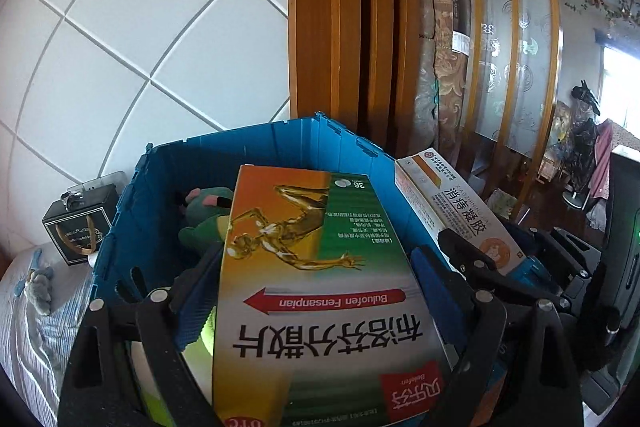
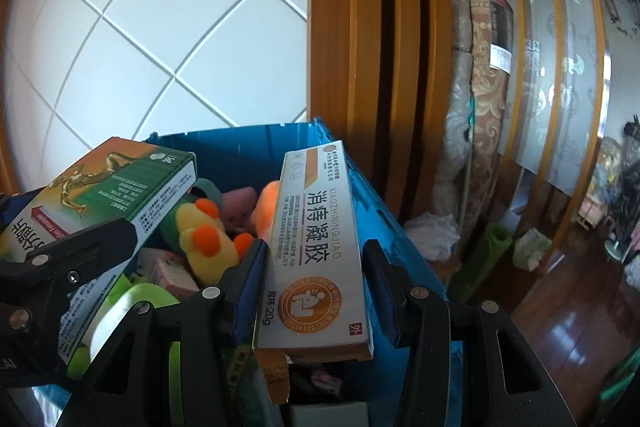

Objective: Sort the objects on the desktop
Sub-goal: 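Open both grippers to drop the medicine boxes into the crate, then move both grippers back to the pill bottle and grey plush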

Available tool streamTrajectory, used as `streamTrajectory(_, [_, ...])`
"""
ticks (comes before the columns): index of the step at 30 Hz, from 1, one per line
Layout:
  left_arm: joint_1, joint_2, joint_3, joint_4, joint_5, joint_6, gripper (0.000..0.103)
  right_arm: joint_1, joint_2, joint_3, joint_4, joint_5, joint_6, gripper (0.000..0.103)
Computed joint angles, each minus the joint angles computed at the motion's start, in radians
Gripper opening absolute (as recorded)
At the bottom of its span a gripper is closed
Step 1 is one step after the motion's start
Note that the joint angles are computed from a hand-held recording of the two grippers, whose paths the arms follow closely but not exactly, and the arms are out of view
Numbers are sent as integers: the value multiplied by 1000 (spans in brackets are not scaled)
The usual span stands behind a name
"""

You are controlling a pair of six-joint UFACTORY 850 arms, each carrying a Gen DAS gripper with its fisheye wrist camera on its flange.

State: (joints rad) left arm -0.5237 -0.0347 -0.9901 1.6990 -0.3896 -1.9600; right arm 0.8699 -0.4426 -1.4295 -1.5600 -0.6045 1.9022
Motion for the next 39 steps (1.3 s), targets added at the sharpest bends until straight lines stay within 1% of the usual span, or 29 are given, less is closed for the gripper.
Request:
streamTrajectory(2, [-9, -17, -15, -14, -16, 8, 92, 0, -5, -4, 10, -12, -18, 48])
streamTrajectory(4, [-13, -32, -31, -35, -21, 24, 94, -7, -4, -3, 17, -13, -26, 48])
streamTrajectory(7, [-19, -42, -39, -48, -28, 34, 96, -18, -1, 1, 22, 5, -37, 48])
streamTrajectory(10, [-26, -56, -53, -77, -30, 59, 97, -27, -4, 0, 35, 3, -60, 49])
streamTrajectory(13, [-30, -58, -52, -75, -39, 58, 97, -29, 1, 10, 28, 7, -52, 50])
streamTrajectory(14, [-31, -55, -49, -72, -42, 54, 97, -28, 3, 13, 28, 3, -51, 54])
streamTrajectory(15, [-31, -50, -45, -63, -45, 44, 97, -25, 7, 18, 25, -4, -49, 62])
streamTrajectory(16, [-32, -46, -41, -57, -48, 36, 97, -23, 10, 23, 16, -11, -43, 66])
streamTrajectory(17, [-33, -40, -36, -49, -54, 26, 97, -18, 15, 30, 9, -22, -37, 73])
streamTrajectory(19, [-34, -25, -21, -26, -68, -2, 97, -10, 26, 41, -13, -40, -21, 80])
streamTrajectory(20, [-34, -15, -12, -13, -75, -19, 97, -4, 34, 50, -31, -51, -4, 88])
streamTrajectory(21, [-34, -3, 0, 0, -82, -35, 97, 1, 40, 56, -45, -59, 9, 93])
streamTrajectory(23, [-32, 27, 30, 21, -103, -68, 97, 11, 53, 67, -79, -69, 38, 98])
streamTrajectory(24, [-30, 44, 47, 32, -113, -86, 97, 17, 60, 72, -101, -72, 59, 103])
streamTrajectory(26, [-25, 81, 83, 45, -135, -112, 98, 31, 70, 80, -163, -65, 113, 103])
streamTrajectory(28, [-14, 129, 127, 66, -158, -149, 101, 46, 64, 69, -203, -60, 132, 103])
streamTrajectory(33, [21, 251, 226, 65, -234, -165, 102, 80, 11, -8, -300, -8, 183, 103])
streamTrajectory(36, [75, 326, 287, 52, -262, -168, 102, 104, -39, -85, -303, 27, 157, 103])
streamTrajectory(39, [161, 395, 345, 39, -265, -163, 102, 137, -95, -172, -304, 55, 130, 103])
